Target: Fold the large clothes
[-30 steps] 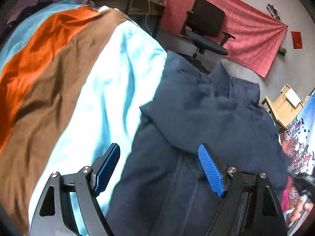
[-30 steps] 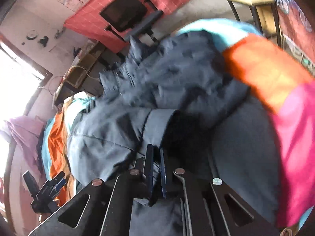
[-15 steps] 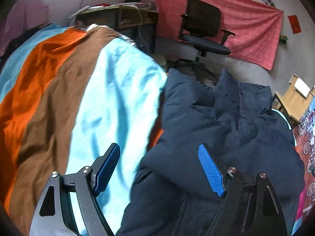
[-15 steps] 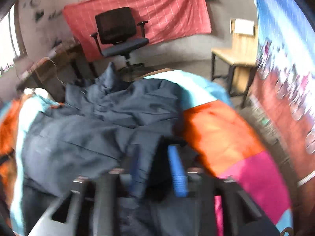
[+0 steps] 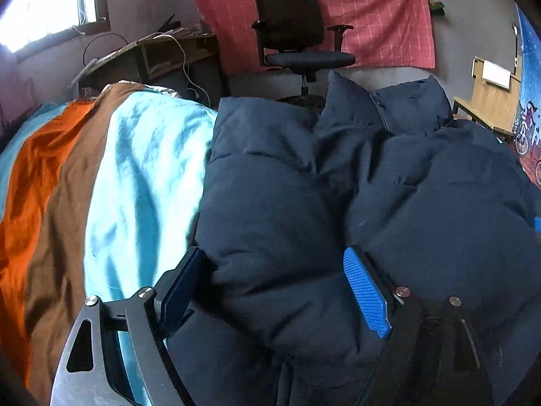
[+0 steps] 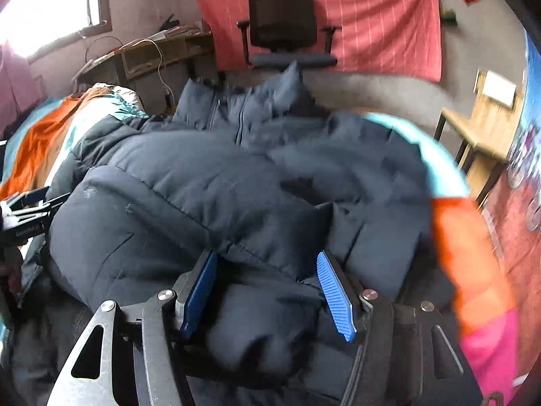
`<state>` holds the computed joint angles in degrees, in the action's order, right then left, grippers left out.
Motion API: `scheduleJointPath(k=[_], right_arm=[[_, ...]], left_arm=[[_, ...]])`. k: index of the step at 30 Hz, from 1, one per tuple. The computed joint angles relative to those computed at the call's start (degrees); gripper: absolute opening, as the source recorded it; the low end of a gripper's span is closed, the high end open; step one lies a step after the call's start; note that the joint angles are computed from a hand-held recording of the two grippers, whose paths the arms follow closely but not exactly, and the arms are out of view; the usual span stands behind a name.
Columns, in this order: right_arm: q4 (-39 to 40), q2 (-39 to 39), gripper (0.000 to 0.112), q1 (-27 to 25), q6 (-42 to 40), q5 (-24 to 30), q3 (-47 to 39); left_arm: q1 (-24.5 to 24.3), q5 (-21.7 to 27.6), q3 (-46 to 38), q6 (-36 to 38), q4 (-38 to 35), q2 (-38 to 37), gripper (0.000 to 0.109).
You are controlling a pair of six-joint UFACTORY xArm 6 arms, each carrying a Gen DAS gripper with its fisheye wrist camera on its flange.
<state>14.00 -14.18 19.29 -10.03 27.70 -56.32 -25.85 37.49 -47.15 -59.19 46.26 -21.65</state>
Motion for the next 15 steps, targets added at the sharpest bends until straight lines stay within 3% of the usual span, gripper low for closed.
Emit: scheduleJointPath(k=[3, 11, 13, 15], right_arm=[[4.65, 2.56, 0.059, -0.69, -3.33, 2.19, -1.85], [0.68, 2.9, 0.059, 0.76, -0.41, -0.07, -0.16], [-0.07, 2.1, 0.06, 0.83, -0.09, -0.93, 0.81], [2.05, 1.43, 0.06, 0.25, -1.37, 0.36, 0.47]], left_arm=[[0.05, -0.21, 0.09, -0.3, 0.56, 0.79, 0.083], [-1.05, 1.77, -0.7, -1.6, 2.57, 2.19, 0.084], [0.12, 0.02, -0.03, 0.29, -0.13, 1.03, 0.084], [0.09, 2.53, -1.38, 3.34, -4.61, 0.7, 0.084]])
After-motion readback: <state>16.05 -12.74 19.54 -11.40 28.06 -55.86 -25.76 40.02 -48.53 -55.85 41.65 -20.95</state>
